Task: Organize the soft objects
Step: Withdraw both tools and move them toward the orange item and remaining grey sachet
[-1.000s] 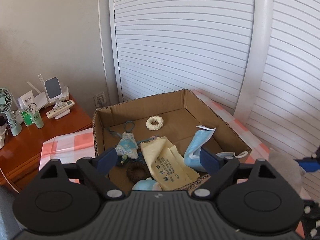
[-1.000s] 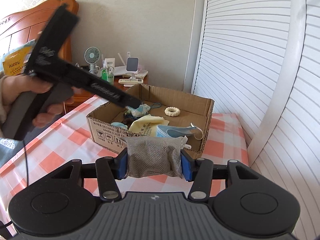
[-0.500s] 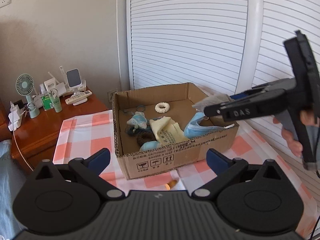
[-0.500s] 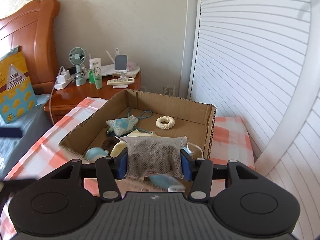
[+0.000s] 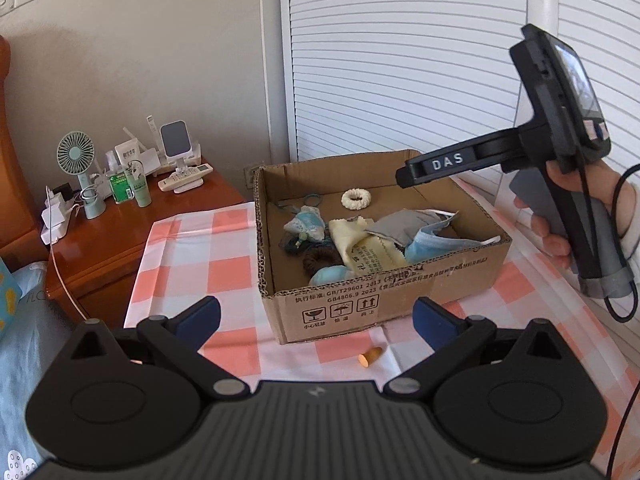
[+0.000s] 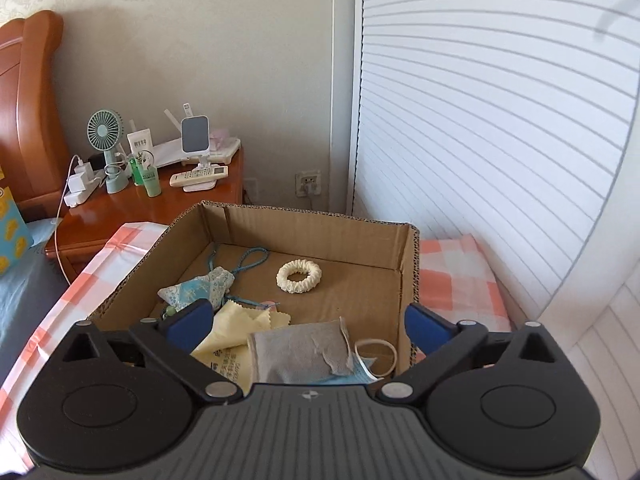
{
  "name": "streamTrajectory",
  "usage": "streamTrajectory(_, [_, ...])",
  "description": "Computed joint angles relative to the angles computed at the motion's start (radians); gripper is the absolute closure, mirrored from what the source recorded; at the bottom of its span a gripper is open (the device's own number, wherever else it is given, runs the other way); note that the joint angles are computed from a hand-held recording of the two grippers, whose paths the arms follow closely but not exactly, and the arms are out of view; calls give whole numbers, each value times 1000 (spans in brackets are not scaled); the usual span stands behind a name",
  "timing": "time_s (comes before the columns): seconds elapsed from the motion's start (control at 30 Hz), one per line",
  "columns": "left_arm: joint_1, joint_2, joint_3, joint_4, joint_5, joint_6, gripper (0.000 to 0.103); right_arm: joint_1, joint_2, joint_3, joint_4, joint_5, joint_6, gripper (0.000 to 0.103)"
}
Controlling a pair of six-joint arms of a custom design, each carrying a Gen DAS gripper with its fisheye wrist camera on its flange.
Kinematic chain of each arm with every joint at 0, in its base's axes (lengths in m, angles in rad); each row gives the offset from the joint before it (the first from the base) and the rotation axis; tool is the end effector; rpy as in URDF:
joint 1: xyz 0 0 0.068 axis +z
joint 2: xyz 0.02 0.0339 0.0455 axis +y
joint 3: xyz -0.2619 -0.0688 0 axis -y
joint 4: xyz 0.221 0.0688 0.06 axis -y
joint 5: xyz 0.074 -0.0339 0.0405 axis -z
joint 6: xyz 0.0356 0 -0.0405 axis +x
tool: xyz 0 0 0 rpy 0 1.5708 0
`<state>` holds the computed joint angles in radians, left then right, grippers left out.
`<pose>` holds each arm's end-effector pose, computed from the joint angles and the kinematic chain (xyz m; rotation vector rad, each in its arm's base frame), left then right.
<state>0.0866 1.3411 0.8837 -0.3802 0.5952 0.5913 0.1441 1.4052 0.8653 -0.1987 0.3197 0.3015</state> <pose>0.2552 0.0021 0.2479 0.8158 2.1061 -0.3625 0.2757 0.0287 0.2371 0.3385 2.2423 -0.1348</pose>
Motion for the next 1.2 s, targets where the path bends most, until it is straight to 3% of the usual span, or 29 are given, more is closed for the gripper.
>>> streamTrajectory(0.33, [37, -40, -11, -37, 5, 20, 1, 125, -169, -106, -120, 78, 67, 0])
streamTrajectory(0.53, [54, -56, -31, -45, 5, 37, 1, 263, -265, -208, -169, 148, 190, 0])
streamTrajectory(0.67, [71, -43, -37, -41, -1, 42, 1, 388, -316, -294, -200, 197, 336, 0])
streamTrajectory(0.97, [47, -7, -58, -19, -48, 35, 1, 634, -322, -401, -249, 242, 596, 0])
streamTrajectory(1.2, [-12, 6, -86, 10, -96, 19, 1, 690, -192, -413, -203, 251, 622, 0])
